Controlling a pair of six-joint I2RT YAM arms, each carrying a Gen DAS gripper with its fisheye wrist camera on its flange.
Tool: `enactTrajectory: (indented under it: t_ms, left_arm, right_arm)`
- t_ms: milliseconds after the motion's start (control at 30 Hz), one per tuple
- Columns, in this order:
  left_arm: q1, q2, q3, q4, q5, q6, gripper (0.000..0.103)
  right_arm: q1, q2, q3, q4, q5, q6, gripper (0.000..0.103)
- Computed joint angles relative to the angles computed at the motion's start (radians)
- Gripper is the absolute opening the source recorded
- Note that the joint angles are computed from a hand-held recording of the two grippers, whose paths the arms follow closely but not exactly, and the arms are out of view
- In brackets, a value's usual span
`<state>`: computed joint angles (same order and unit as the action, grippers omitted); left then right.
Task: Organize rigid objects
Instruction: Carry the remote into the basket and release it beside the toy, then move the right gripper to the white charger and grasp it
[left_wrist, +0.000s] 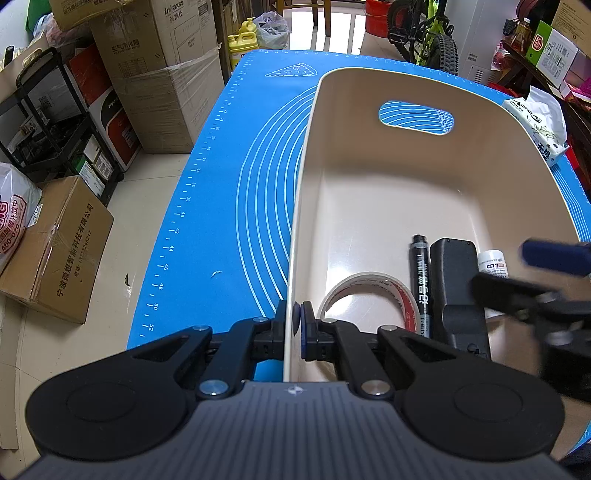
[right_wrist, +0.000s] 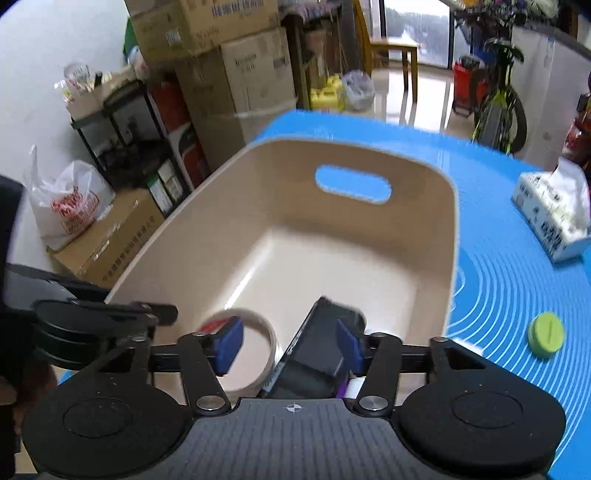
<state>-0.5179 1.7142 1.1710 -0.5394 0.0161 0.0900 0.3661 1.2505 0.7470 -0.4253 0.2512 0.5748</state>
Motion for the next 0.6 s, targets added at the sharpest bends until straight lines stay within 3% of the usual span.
enactTrajectory:
  t_ms: [167, 600]
  left_arm:
    - [0.0, 0.0, 0.0, 0.0, -0.001, 0.001, 0.007]
    - [0.0, 0.001, 0.003, -0.002, -0.002, 0.001, 0.007]
  right_arm:
    - [-0.032, -0.123, -0.021, -0.032, 0.01, -0.009, 0.075]
    - [-0.169, -0.387, -0.097, -0.159, 0.019, -0.058, 0.077]
